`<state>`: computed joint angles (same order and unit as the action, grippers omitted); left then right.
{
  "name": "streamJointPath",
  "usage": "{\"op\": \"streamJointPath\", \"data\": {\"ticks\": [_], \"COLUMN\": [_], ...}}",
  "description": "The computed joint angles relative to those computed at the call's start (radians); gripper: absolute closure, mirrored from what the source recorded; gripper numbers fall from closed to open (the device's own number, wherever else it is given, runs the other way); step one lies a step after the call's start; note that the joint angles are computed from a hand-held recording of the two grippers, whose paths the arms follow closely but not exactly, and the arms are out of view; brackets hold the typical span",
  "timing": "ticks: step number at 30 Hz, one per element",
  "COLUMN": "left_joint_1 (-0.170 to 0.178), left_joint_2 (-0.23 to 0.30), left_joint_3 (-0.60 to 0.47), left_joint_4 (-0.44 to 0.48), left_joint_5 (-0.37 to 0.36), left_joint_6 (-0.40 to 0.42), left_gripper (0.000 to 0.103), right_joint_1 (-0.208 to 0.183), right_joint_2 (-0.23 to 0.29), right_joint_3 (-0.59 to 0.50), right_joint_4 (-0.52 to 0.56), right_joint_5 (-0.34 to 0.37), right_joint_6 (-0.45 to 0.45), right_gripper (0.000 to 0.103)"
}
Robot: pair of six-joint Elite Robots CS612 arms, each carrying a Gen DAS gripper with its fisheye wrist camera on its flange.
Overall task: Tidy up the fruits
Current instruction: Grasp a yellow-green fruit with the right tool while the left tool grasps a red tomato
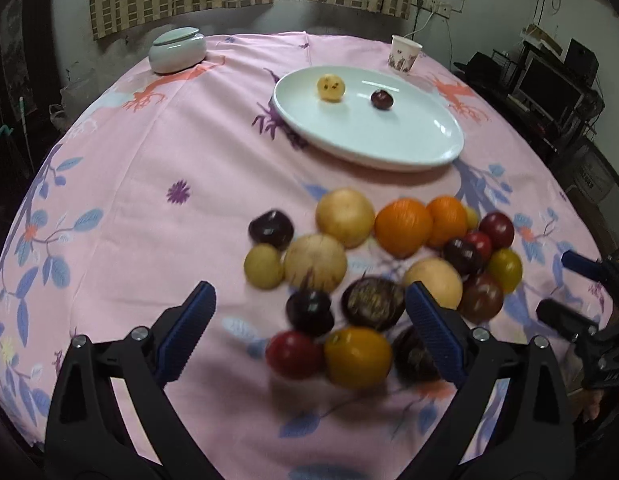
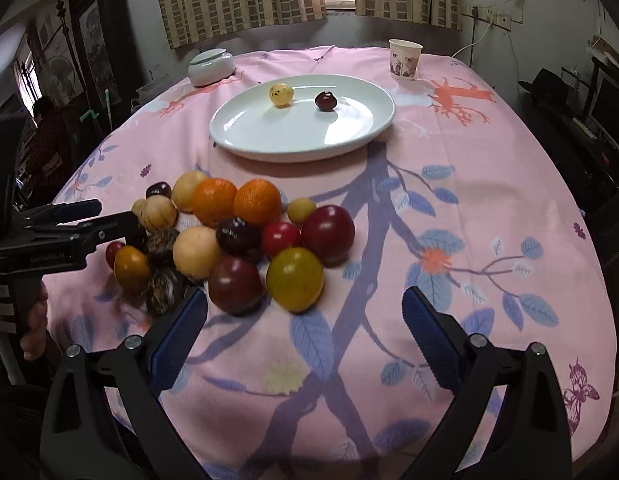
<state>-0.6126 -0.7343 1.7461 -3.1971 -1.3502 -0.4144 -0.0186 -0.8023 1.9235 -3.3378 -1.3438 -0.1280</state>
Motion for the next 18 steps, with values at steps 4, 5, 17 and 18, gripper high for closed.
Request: {"op": "streamJointPath", "data": {"ticks": [4,5,17,18], "left_joint_1": [-0.009,-0.009,-0.004,-0.003], "left_joint_2": [-0.018,-0.021,-0.032,-0.032], "left_joint_3": [0.066,0.078,0.112,0.111], "left_joint_4": [-0.035,-0.046,-0.033,-0.029], "left_joint_5": [0.042,0.046,0.068,0.069], "left_joint_6": [-0.025,-0.035,-0.064,-0.064], "left_gripper": [0.006,0.006,0.006,0.006], "right_joint_1": [0.013,0.011,0.011,0.012], "right_joint_2": [0.015,0.021,0.052,0.055], "right_joint_3": [-0.007,-0.012,-0.060,-0.066], "right_joint_4": [-0.042,-0.051,0.042,0.047], "right_joint_5": [-0.078,-0.068,-0.006,0.000], "right_joint_6": [0.022,0.026,0.053,0.056], "right_gripper": [0.005,0.006,0.053,0.055]}}
